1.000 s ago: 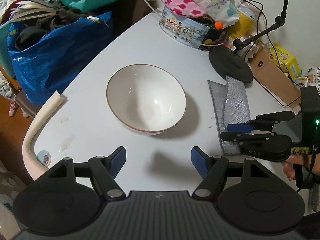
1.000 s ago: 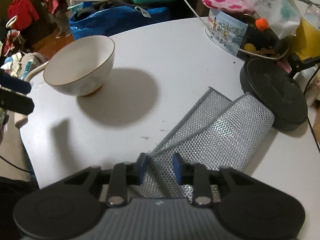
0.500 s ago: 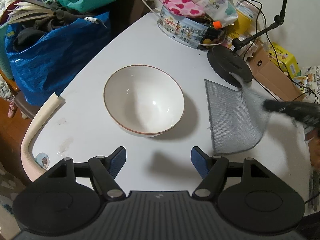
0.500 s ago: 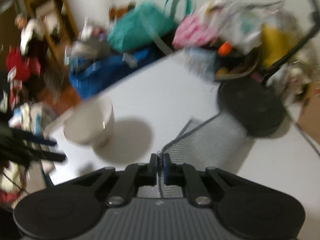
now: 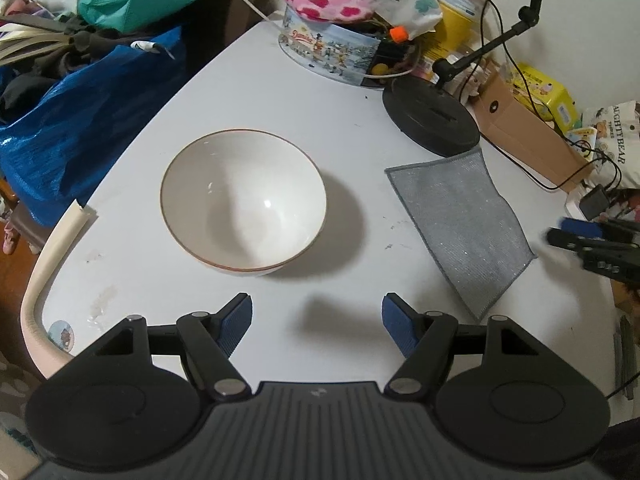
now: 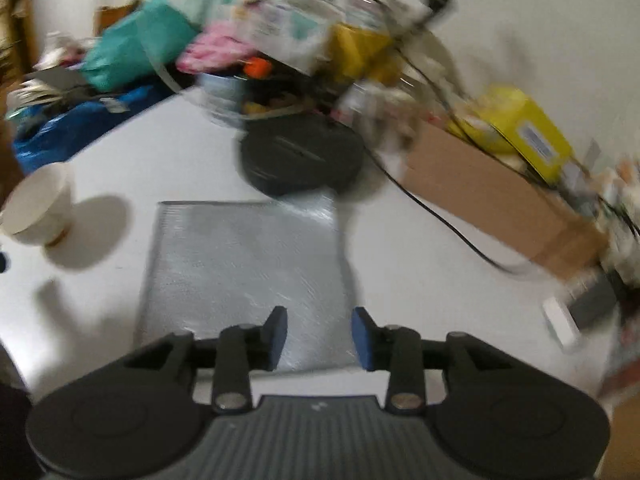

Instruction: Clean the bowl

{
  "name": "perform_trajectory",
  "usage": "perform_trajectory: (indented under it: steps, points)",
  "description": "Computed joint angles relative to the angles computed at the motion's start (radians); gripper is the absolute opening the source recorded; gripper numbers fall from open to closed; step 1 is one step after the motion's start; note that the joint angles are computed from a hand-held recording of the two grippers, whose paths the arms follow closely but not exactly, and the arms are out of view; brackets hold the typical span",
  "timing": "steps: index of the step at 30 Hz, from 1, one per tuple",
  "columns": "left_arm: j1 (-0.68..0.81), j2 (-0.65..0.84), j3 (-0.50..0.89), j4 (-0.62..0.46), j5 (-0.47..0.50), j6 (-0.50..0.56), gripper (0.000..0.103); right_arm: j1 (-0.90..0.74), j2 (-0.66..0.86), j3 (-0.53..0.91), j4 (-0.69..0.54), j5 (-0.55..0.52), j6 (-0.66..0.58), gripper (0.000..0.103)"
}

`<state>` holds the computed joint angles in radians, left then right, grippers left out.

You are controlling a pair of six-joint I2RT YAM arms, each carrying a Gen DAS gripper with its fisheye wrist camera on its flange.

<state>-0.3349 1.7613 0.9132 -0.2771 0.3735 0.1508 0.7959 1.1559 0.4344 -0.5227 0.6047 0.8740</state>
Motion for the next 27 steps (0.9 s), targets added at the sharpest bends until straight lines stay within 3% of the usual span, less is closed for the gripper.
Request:
perform_trajectory:
  steps: [2,3,7,12,18,22,27]
  points:
    - [0.002,-0.007,-0.004,-0.001,0.000,0.002,0.071,-0.048,0.074,-0.004,0.157,-0.055,-0.125,0.037]
    - [0.006,-0.014,-0.008,-0.001,0.000,0.002,0.071,-0.092,0.154,-0.006,0.292,-0.107,-0.199,0.036]
    - [0.027,-0.037,-0.023,-0.001,-0.001,0.003,0.071,-0.185,0.338,0.035,0.448,-0.171,-0.287,0.034]
    - [0.077,-0.043,-0.036,-0.001,-0.010,-0.009,0.071,-0.271,0.473,0.094,0.461,-0.316,-0.278,0.038]
    - [0.108,-0.017,-0.018,-0.006,-0.006,-0.009,0.071,-0.185,0.573,0.207,0.479,-0.355,-0.306,0.039]
    - [0.118,-0.008,-0.008,-0.011,-0.002,-0.002,0.071,-0.182,0.659,0.298,0.498,-0.342,-0.247,0.039]
    - [0.136,0.003,0.005,-0.020,-0.002,0.006,0.071,-0.191,0.749,0.423,0.488,-0.404,-0.330,0.039]
